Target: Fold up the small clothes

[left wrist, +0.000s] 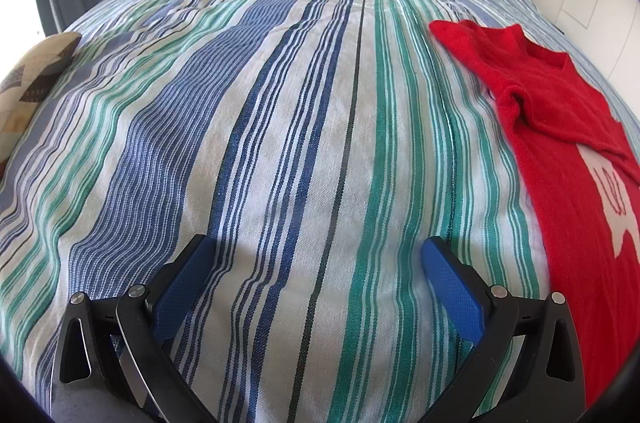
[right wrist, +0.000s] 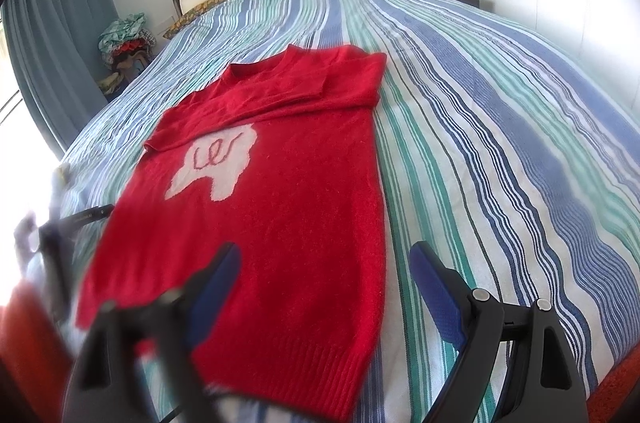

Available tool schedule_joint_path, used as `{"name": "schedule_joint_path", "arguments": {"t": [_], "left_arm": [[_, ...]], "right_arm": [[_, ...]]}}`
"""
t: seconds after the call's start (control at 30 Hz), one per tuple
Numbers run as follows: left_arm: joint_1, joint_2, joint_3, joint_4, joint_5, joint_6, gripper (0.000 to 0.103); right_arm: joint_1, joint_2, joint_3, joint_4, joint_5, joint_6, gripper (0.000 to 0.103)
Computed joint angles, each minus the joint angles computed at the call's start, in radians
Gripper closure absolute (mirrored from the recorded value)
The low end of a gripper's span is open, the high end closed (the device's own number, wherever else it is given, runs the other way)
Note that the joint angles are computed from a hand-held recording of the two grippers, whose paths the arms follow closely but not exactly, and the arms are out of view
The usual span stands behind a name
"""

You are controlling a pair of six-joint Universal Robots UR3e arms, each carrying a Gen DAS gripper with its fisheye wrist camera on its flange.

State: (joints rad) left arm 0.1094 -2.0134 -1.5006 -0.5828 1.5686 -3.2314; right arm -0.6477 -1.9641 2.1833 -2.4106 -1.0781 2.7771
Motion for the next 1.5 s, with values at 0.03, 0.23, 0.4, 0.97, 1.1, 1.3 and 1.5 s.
{"name": "schedule_joint_path", "arguments": {"t": [0.03, 0.23, 0.4, 0.97, 1.1, 1.3, 1.5], "left_arm": [[0.0, 0.0, 0.0, 0.0, 0.0, 0.0, 0.0], [0.0, -0.001, 0.001, 0.0, 0.0, 0.0, 0.0], [0.0, -0.001, 0.002, -0.001, 0.0, -0.001, 0.0], [0.0, -0.002, 0.003, -0.001, 0.0, 0.0, 0.0], [-0.001, -0.003, 0.002, 0.001, 0.001, -0.002, 0.0], [-0.011, -0.013, 0.012, 0.005, 0.017, -0.003, 0.0], [-0.006, -0.012, 0.006, 0.011, 0.01, 0.0, 0.0]], "right_arm": [[0.001, 0.0, 0.0, -0.002, 0.0, -0.001, 0.018], [0.013, 0.003, 0.0, -0.007, -0.007, -0.005, 0.018], [0.0, -0.002, 0.001, -0.007, 0.0, 0.0, 0.018], [0.023, 0.005, 0.002, -0.044, -0.03, 0.006, 0.018], [0.005, 0.006, -0.001, -0.046, -0.036, 0.019, 0.018], [-0.018, 0.009, -0.004, -0.055, -0.034, 0.037, 0.018], [-0.013, 0.023, -0.006, -0.06, -0.056, 0.051, 0.018]]}}
